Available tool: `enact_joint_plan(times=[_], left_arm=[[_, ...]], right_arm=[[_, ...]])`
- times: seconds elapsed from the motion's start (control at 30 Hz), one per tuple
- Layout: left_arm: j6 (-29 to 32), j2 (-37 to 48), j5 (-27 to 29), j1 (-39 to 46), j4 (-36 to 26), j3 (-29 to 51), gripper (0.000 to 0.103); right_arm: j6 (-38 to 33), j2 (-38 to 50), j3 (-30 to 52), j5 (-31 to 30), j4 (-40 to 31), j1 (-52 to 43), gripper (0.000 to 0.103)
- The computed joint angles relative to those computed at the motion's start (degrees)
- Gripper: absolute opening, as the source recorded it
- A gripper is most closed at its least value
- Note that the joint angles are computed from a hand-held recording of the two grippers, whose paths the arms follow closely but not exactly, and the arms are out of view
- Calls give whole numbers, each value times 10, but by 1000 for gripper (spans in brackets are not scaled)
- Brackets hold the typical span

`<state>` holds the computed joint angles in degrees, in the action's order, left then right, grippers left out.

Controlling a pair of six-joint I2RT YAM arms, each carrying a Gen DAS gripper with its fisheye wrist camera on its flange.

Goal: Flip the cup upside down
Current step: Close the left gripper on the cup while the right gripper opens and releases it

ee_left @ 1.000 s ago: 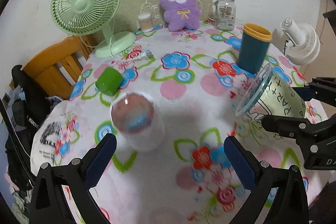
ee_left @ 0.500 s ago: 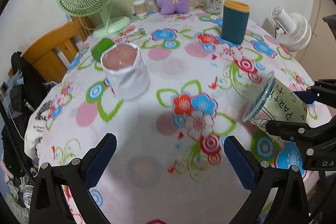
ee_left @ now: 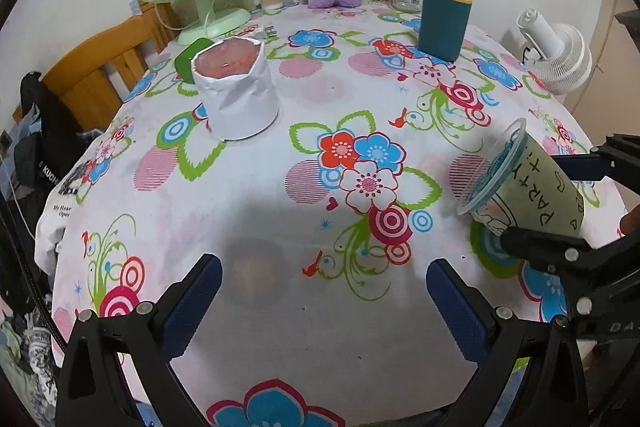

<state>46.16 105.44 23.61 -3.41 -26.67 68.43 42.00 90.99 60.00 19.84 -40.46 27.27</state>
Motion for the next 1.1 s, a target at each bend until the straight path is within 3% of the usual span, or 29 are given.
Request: enact_joint_plan(times=[0.13, 0.33, 0.67, 0.9, 1.1], left_arm=[[-6, -2, 9, 5, -24, 13, 103], [-26, -17, 23, 4, -62, 28, 103], [-115, -70, 19, -60, -99, 15, 103], [-181, -79, -11, -146, -104, -5, 103], [-261, -38, -32, -180, -110, 12, 103]], right_arm=[[-9, -20, -7, -5, 9, 0, 89], [-26, -87, -37, -6, 13, 0, 89], [-21, -354, -173, -3, -36, -71, 92], [-84, -516, -250, -82, -62, -214, 94], [-152, -557, -301, -174, -42, -338, 94]])
